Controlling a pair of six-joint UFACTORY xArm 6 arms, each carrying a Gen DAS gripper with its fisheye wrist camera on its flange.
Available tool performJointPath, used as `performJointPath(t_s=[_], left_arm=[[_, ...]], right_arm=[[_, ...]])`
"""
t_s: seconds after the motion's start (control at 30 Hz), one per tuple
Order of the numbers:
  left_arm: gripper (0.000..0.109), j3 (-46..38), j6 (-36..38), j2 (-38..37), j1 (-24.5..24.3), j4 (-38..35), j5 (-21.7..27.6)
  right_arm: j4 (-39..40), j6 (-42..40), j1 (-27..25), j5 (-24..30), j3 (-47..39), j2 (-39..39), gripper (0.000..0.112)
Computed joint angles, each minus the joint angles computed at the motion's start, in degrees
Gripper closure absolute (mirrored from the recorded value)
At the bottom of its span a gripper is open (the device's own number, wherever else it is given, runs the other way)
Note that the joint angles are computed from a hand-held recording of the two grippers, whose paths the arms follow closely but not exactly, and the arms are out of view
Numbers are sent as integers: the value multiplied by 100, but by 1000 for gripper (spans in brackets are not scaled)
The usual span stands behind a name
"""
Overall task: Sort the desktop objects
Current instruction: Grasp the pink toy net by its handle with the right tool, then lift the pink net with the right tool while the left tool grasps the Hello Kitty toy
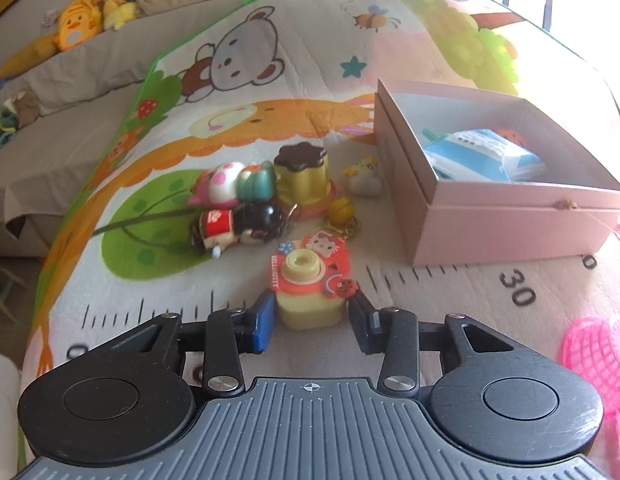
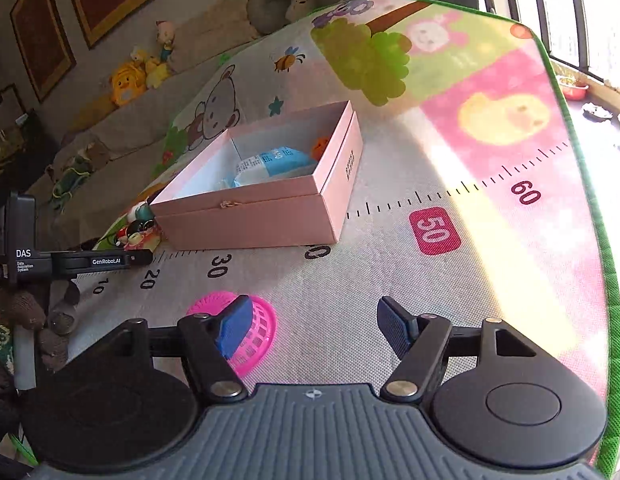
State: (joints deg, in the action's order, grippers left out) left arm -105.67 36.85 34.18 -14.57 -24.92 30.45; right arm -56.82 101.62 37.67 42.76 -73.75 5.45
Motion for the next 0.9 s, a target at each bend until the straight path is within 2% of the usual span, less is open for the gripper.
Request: performJointPath(t_s=[0.03, 0.07, 0.1, 0.17, 0.2, 0.23, 0.27, 0.3, 0.37, 0.43, 0.47, 0.53, 0.57, 0.63, 0.7, 0.8, 0.87, 0.9], left_arm=[[64, 327, 266, -275, 54, -293, 178], [58, 577, 602, -494, 94, -620, 342], [47, 815, 1165, -747, 173, -1145, 746], [34, 1101, 2076, -1082, 340, -1980, 1596], [31, 1260, 2586, -1241, 407, -2323, 1960], [29, 1387, 3049, -1347, 442, -2585, 2084], [22, 1551, 3509, -1453, 431, -2821, 1968], [12, 1736, 3985, -1554, 373, -3042, 1613], [10, 1858, 4572, -1499, 145, -3303, 478], [9, 1514, 4372, -1138, 57, -3019, -9], [9, 1119, 3948, -819, 59, -2591, 5], [9, 586, 3411, -397, 79, -2119, 135], [9, 258, 3173, -173, 125, -1962, 363], [9, -45, 2949, 10, 172, -1925, 696], [8, -144, 3061, 13, 258, -2186, 1173], [8, 147, 3478, -256, 373, -2572, 1803], [8, 392, 3853, -452, 438, -2776, 2127], [8, 627, 4089, -600, 425, -2916, 2074]], right_arm=[[-9, -25, 3, 20, -29, 29, 35], [-27, -45, 18, 69, -45, 43, 34], [-48, -69, 28, 116, -50, 50, 31], [-25, -135, 20, 162, -121, 117, 28], [18, -182, 25, 199, -147, 140, 28], [57, -235, 27, 233, -173, 158, 27], [99, -313, 43, 298, -204, 176, 27], [117, -385, 105, 427, -259, 203, 25], [98, -494, 219, 649, -254, 163, 20], [60, -649, 368, 951, -231, 112, 9], [106, -803, 452, 1132, -200, 73, 9], [239, -917, 540, 1405, -125, -3, 9], [310, -847, 584, 1582, -45, -82, 9], [444, -684, 663, 1993, 112, -255, 9], [555, -505, 783, 2554, 284, -473, 9], [863, -152, 975, 3690, 500, -806, 9], [1118, 99, 1086, 4636, 453, -848, 9], [1114, 178, 1150, 4938, 431, -854, 9]])
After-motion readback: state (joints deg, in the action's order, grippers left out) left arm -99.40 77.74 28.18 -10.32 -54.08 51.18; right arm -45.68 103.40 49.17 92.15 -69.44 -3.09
